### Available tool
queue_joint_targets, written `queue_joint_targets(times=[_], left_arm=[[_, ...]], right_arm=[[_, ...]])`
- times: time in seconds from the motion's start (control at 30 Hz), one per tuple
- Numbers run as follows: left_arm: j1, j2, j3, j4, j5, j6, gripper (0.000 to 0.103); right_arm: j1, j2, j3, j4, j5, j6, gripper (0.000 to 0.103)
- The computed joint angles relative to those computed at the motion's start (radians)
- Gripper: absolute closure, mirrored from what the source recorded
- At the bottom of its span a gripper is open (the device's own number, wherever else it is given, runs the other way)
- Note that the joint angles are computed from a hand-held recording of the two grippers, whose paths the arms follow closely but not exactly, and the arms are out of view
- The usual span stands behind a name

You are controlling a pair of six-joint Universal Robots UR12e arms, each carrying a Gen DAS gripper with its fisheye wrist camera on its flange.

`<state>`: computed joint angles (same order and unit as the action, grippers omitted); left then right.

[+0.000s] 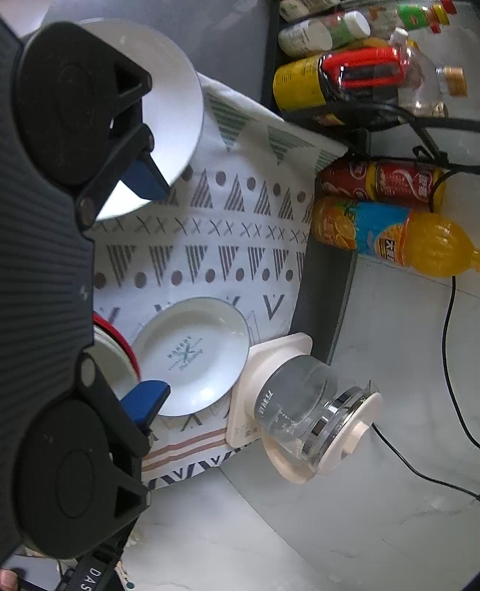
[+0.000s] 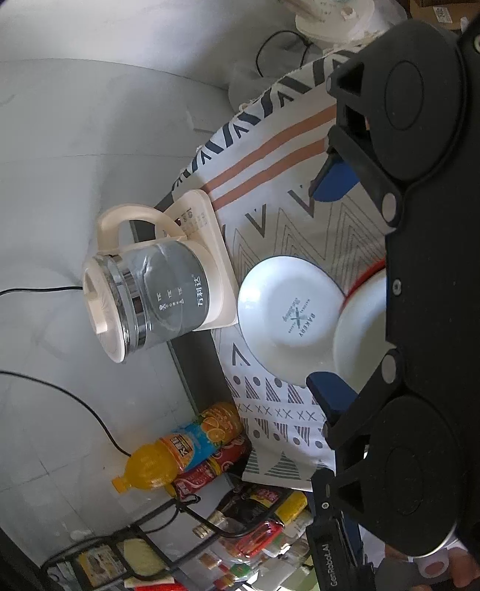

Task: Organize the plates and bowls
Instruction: 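Move both grippers to the rim of the white 'Bakery' plate, then close both grippers on the 'Bakery' plate rim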

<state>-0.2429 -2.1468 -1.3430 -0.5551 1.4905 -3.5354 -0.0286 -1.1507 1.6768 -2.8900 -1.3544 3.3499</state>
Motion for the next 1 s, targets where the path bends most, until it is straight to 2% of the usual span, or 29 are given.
queue_joint_targets(times=[0.07, 0.17, 0.23, 0.37, 0.53, 0.67, 0.83, 1.0], left_arm=[[-0.001, -0.019, 0.022, -0.005, -0.011, -0.013, 0.002], [-0.005, -0.048, 0.055, -0.013, -0.013, -0.023, 0.003], [-0.008, -0.07, 0.078, -0.018, -0.014, -0.033, 0.004], [-0.009, -0.108, 0.121, -0.05, -0.025, -0.067, 0.012], [-0.007, -0.153, 0.179, -0.129, -0.038, -0.103, 0.042], [0.0, -0.177, 0.203, -0.165, -0.058, -0.136, 0.052], [0.008, -0.204, 0.231, -0.204, -0.101, -0.153, 0.069], [0.015, -0.222, 0.248, -0.237, -0.136, -0.155, 0.077]], right_arm=[[-0.005, 0.014, -0.02, 0.022, 0.005, -0.013, 0.016], [-0.02, 0.038, -0.047, 0.06, 0.042, -0.014, 0.017], [-0.03, 0.055, -0.068, 0.091, 0.07, -0.02, 0.023], [-0.043, 0.093, -0.12, 0.175, 0.11, -0.037, 0.035], [-0.05, 0.142, -0.184, 0.259, 0.137, -0.049, 0.045], [-0.051, 0.175, -0.228, 0.323, 0.154, -0.071, 0.056], [-0.048, 0.209, -0.272, 0.393, 0.171, -0.1, 0.067], [-0.046, 0.236, -0.306, 0.447, 0.193, -0.121, 0.075]])
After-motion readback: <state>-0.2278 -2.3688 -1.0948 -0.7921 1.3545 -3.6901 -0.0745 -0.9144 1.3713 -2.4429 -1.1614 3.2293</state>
